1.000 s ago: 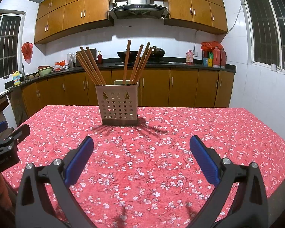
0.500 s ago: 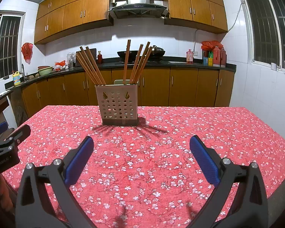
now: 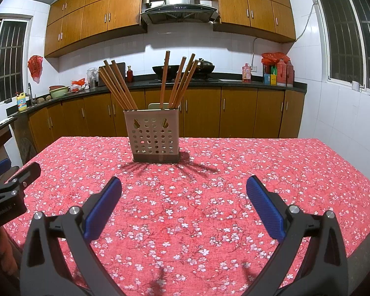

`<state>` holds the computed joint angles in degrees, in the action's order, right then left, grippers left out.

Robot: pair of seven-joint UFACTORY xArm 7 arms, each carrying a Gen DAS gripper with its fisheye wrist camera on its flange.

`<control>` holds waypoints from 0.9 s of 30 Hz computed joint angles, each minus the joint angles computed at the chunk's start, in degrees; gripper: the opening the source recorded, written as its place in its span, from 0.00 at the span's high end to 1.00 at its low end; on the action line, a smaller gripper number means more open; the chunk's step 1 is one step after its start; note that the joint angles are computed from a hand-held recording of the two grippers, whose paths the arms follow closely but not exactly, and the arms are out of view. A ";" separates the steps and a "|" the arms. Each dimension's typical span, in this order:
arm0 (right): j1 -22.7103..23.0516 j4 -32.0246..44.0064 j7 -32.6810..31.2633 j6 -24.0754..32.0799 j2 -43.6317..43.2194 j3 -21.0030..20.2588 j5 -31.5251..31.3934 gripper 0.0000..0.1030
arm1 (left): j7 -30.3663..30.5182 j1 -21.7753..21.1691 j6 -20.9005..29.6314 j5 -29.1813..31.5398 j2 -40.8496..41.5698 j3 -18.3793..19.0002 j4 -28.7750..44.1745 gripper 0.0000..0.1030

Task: Organize utensils

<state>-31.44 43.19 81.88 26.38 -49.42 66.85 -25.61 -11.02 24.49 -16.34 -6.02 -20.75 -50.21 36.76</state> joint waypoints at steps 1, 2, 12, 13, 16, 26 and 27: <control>-0.06 0.04 0.01 -0.01 0.02 0.06 0.04 0.04 | 0.08 -0.04 -0.01 0.05 0.07 0.12 0.05 0.02; -0.07 0.04 -0.01 -0.02 0.00 0.06 0.07 0.04 | 0.12 -0.05 0.00 0.01 0.06 0.15 0.06 0.02; -0.41 0.09 0.08 -0.30 0.05 0.51 0.44 0.04 | 0.17 0.62 -0.27 -0.55 0.21 -0.98 -0.07 0.02; -0.53 0.11 0.09 -0.40 0.07 0.58 0.47 0.04 | 0.20 0.61 -0.16 -0.55 0.25 -0.90 0.04 0.02; -0.62 0.26 0.04 -0.29 0.04 0.75 0.65 0.04 | 0.22 0.50 -0.15 -0.53 0.30 -0.80 0.02 0.02; -0.77 0.14 -0.12 -0.61 0.06 0.79 1.01 0.04 | 0.30 0.36 -0.14 -0.63 0.32 -0.74 -0.06 0.02; -0.71 0.15 -0.07 -0.55 0.03 0.82 1.09 0.04 | 0.28 0.40 -0.13 -0.66 0.25 -0.82 -0.10 0.02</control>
